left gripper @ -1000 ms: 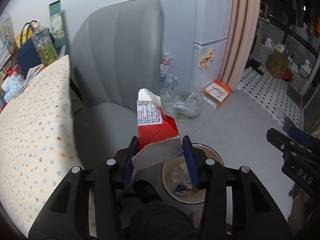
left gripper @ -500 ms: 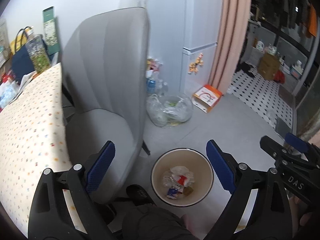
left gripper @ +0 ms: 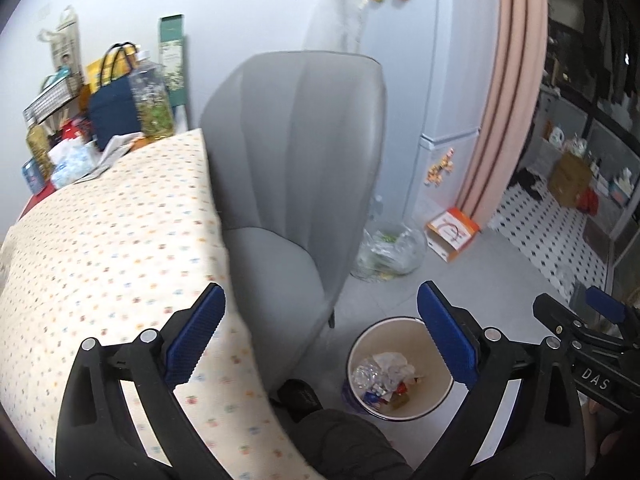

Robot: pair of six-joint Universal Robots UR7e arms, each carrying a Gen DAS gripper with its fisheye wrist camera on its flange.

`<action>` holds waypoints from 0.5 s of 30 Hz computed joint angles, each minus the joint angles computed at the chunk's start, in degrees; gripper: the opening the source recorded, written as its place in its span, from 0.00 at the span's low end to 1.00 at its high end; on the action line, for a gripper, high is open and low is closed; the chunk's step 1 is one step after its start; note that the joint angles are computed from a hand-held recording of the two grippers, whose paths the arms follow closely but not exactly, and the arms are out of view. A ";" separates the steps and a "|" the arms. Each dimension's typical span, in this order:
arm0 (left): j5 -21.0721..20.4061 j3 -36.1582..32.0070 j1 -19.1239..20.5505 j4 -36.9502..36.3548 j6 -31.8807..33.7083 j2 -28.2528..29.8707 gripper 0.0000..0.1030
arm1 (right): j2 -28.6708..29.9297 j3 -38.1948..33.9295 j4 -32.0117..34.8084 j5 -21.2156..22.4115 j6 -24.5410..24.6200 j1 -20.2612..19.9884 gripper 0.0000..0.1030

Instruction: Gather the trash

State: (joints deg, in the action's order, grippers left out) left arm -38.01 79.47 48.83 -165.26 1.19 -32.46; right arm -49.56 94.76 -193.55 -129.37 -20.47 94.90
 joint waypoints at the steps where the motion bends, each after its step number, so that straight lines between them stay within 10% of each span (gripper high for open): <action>1: 0.34 1.14 0.04 -1.02 0.00 -0.97 0.93 | 0.42 -0.23 -0.31 -0.35 -0.54 0.73 0.92; 15: 3.97 12.44 0.23 -12.21 1.20 -11.84 0.94 | 4.01 -1.59 -1.06 -2.06 -3.20 9.12 0.92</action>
